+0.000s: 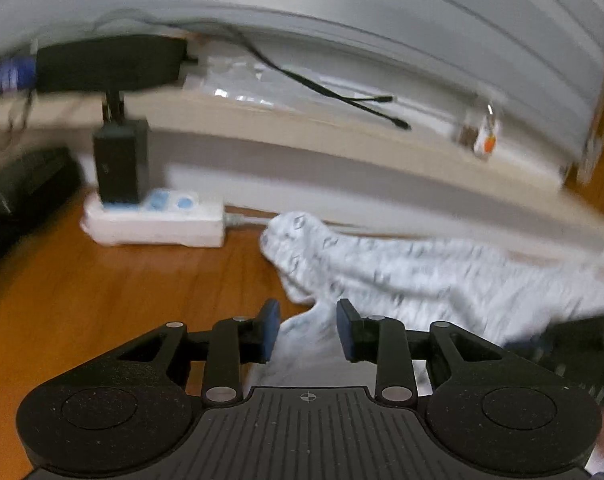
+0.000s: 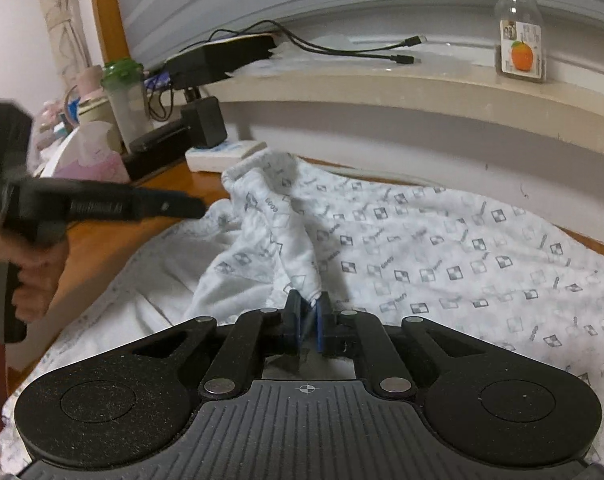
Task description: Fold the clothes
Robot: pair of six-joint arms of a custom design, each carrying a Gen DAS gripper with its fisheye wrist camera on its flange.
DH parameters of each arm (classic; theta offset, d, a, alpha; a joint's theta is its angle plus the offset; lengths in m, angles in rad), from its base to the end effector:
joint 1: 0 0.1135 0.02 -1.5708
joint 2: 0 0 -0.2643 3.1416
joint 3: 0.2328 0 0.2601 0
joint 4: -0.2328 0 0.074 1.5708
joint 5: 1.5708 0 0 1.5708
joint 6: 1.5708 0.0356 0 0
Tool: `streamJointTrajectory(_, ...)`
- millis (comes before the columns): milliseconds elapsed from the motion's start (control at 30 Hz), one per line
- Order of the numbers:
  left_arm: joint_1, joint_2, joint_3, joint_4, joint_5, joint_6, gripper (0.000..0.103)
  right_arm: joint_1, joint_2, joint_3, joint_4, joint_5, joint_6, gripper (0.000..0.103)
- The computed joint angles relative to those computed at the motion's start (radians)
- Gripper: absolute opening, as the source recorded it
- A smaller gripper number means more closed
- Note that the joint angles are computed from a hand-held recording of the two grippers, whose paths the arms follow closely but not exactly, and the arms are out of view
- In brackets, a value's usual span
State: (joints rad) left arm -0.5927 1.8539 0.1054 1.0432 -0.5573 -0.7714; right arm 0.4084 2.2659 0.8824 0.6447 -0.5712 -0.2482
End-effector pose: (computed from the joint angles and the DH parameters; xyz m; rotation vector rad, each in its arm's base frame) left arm 0.1660 -0.0891 0.0400 -0.4723 2.1047 -0.1478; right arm 0.3339 0.1655 0.0090 -1.0045 2.0413 0.7401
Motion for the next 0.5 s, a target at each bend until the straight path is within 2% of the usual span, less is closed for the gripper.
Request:
streamJointTrajectory(100, 0.112, 0.125, -0.005, 0.211, 0.141, -0.03, 0.035, -0.009, 0.011, -0.003, 0.019, -0.019, 0.007, 0.009)
streamJointTrajectory(267, 0.248, 0.245, 0.041, 0.341, 0.306, -0.094, 0.035, -0.013, 0.005, -0.012, 0.025, -0.021, -0.003, 0.01)
streamJointTrajectory(400, 0.297, 0.279, 0.085, 0.349, 0.377, -0.132, 0.035, -0.008, 0.004, -0.018, 0.035, -0.015, -0.005, 0.011)
streamJointTrajectory(500, 0.298, 0.282, 0.12, 0.323, 0.386, -0.138, 0.035, -0.009, 0.005, -0.019, 0.037, -0.02, 0.001, 0.011)
